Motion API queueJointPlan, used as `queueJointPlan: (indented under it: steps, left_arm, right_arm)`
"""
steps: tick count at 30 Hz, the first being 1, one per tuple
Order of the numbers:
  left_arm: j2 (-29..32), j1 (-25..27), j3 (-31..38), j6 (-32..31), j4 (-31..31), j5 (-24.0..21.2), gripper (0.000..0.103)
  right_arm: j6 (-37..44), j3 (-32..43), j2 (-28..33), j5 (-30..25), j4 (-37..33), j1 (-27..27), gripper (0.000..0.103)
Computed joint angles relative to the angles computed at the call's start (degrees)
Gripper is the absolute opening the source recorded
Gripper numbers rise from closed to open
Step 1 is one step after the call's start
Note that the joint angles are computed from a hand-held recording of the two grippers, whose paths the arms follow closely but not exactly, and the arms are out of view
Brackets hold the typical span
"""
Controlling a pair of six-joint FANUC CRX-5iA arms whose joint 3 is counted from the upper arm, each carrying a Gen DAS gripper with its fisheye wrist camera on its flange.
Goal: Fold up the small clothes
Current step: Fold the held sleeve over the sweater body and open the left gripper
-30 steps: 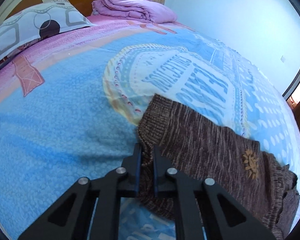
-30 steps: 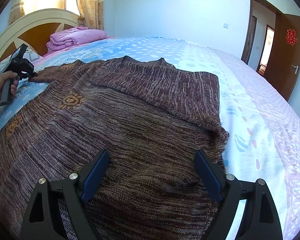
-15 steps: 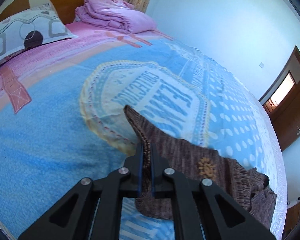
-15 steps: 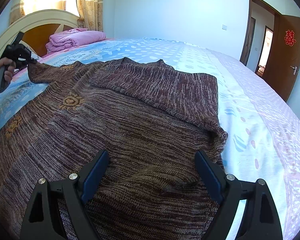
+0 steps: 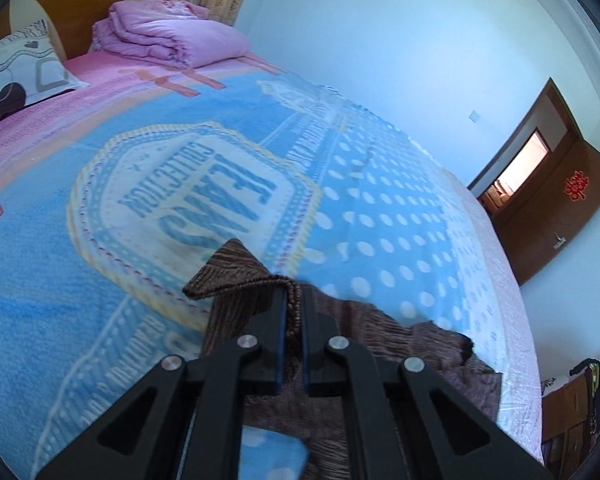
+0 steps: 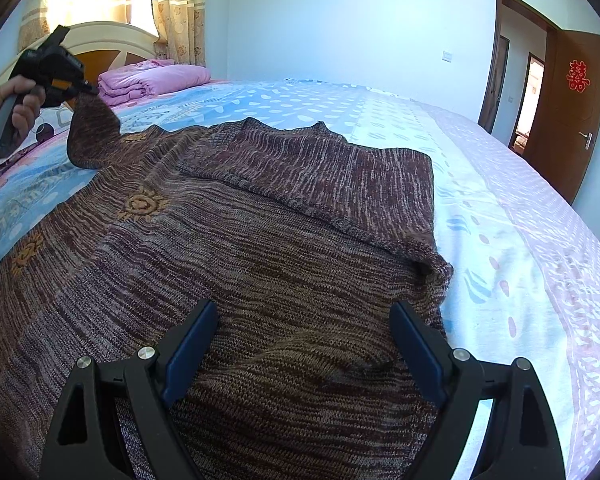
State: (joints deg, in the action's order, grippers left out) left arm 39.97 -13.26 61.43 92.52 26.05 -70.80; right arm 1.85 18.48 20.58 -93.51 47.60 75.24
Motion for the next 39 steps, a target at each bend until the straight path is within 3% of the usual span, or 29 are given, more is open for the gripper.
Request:
queueJointPlan:
  steps: [16,21,30,36,37,39]
  left_arm:
    - [6.3,-6.2,12.1,5.8,4.8,-4.5,0.006]
    - [2.5,-9.9,3.4,2.4,5.9,0.1,0.006]
    - [-0.7,-15.9,-8.1,-2.3,3.6,3.6,0.006]
    - [-0.3,-17.0,-8.9,-6.4,1.4,-1.9,0.008]
    - [-2.4,-16.7,-12.1,-8.5,1.8,-0.5,0.009]
    - [-7.9,-15.4,-20.2,-13.7,2.7,4.3,0.026]
  right_arm:
    - [-0.1,-0.1,0.0,0.0,0.2,0.0,0.088]
    - [-0.2,-0.1,0.1,0.0,0.5,0.0,0.088]
    - [-0.7,-0.7,-0.1,-0.2,1.2,0.0,0.088]
    - [-1.3,-1.3,-0.4,0.2,1.5,0.1,0.088]
    - [-1.4,-1.4,-0.4,0.4,1.6,0.0,0.088]
    - [-1.7,-1.7,-0.6,0.6,1.7,0.1,0.088]
